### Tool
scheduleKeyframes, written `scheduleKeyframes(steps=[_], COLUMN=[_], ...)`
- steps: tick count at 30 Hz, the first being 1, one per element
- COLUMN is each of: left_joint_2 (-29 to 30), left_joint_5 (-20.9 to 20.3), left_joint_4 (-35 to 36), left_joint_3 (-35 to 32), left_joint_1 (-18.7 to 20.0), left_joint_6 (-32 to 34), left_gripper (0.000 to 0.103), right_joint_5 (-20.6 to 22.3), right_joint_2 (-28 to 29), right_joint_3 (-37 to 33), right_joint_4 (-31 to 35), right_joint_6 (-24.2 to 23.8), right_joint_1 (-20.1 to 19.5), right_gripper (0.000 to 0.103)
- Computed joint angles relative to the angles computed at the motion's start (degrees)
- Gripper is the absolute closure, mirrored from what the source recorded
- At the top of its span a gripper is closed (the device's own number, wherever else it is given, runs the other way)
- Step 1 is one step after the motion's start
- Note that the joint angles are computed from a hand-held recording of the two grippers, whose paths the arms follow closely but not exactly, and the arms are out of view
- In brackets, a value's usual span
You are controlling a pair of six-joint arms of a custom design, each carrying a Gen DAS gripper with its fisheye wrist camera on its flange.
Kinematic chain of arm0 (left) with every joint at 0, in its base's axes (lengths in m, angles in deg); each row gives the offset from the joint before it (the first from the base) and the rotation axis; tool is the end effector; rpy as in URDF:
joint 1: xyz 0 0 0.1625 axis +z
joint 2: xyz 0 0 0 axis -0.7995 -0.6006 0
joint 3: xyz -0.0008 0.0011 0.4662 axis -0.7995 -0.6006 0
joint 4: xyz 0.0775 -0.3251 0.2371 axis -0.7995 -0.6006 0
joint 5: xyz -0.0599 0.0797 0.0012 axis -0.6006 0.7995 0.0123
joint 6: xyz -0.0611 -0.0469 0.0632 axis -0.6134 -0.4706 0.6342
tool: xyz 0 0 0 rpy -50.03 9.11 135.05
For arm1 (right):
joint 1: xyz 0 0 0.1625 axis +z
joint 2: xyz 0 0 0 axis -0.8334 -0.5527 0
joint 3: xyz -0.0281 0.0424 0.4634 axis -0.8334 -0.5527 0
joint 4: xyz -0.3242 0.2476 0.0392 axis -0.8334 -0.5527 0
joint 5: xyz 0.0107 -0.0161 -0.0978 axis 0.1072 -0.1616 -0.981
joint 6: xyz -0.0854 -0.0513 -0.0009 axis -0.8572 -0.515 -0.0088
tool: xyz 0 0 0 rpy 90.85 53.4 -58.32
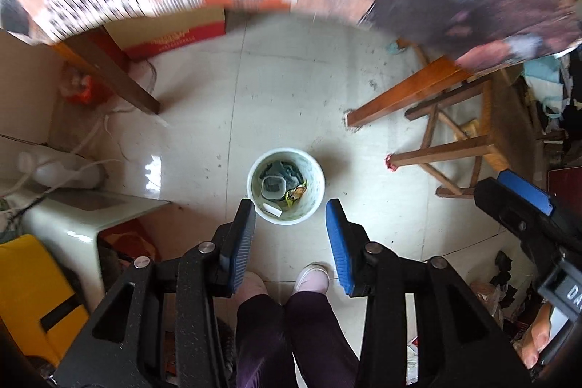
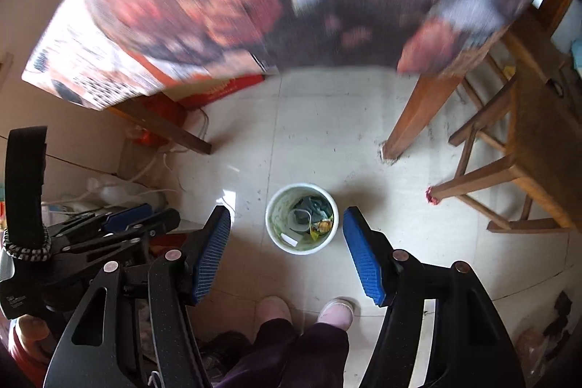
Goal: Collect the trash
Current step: 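Raise both open tools from the bucket back toward the table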
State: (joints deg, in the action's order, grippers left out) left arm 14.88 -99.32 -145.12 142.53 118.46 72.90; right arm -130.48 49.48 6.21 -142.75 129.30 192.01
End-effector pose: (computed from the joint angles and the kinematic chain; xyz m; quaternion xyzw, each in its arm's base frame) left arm -0.0732 -0.5994 0.4070 0.1947 0.9413 0.0298 0.2740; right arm 0.5592 -0.4473 0.0280 -0.1169 -0.9322 0.1978 0.2795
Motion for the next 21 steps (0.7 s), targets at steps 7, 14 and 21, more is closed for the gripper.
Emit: scheduleKeyframes(steps=[7, 14, 21], left_joint_2=[-3.24, -4.72, -5.14], left_joint_5=[-0.25, -1.29, -1.88], left_joint_4=[8.17, 11.89, 12.65], left_joint_3=[-9.68, -20.81, -29.77], left_joint_1=[-6.59, -12.56, -17.13], left_joint_6=[-1.88, -0.71, 3.25], left_gripper=[0.064, 0.063, 0.051], right_joint_5=[-3.91, -9.76, -18.64], right_joint_2=[0.22, 4.51, 12.02], right_joint_3=[-12.33, -28.41, -49.14], right_joint_4=[11.91, 24.1, 39.4], right_joint_6=[2.35, 3.68, 7.23], right_joint_1=[5.38, 10.37, 15.07], right_gripper=[0.042, 0.042, 0.034])
